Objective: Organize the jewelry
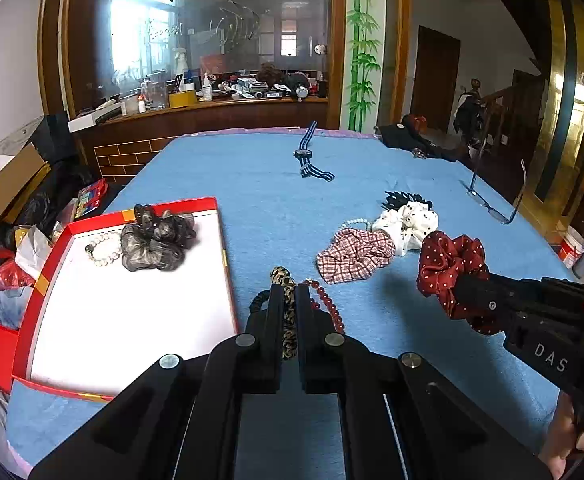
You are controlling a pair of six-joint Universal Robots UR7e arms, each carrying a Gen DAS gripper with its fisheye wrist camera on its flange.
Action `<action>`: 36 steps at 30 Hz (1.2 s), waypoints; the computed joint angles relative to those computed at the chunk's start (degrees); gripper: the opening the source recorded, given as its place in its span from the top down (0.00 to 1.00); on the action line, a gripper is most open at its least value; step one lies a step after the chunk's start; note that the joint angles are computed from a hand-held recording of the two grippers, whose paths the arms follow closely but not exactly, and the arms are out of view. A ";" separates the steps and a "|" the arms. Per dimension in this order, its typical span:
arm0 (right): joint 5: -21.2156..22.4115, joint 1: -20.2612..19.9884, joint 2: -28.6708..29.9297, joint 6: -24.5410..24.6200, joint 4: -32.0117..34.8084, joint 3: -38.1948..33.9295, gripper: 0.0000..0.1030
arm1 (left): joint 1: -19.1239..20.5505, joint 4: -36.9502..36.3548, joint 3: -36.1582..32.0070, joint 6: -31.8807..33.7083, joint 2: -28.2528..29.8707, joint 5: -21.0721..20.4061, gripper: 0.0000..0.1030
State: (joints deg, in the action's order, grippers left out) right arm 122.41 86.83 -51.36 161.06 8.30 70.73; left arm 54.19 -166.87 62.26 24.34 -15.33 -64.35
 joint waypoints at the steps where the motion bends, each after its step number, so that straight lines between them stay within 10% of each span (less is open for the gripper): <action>1: 0.01 0.10 0.17 -0.05 0.20 -0.24 0.84 | 0.06 -0.10 0.05 -0.03 -0.07 -0.05 0.95; 36: -0.32 5.90 12.98 -4.57 11.52 -18.88 0.84 | 3.54 -0.46 -3.43 -3.40 -2.67 1.64 0.95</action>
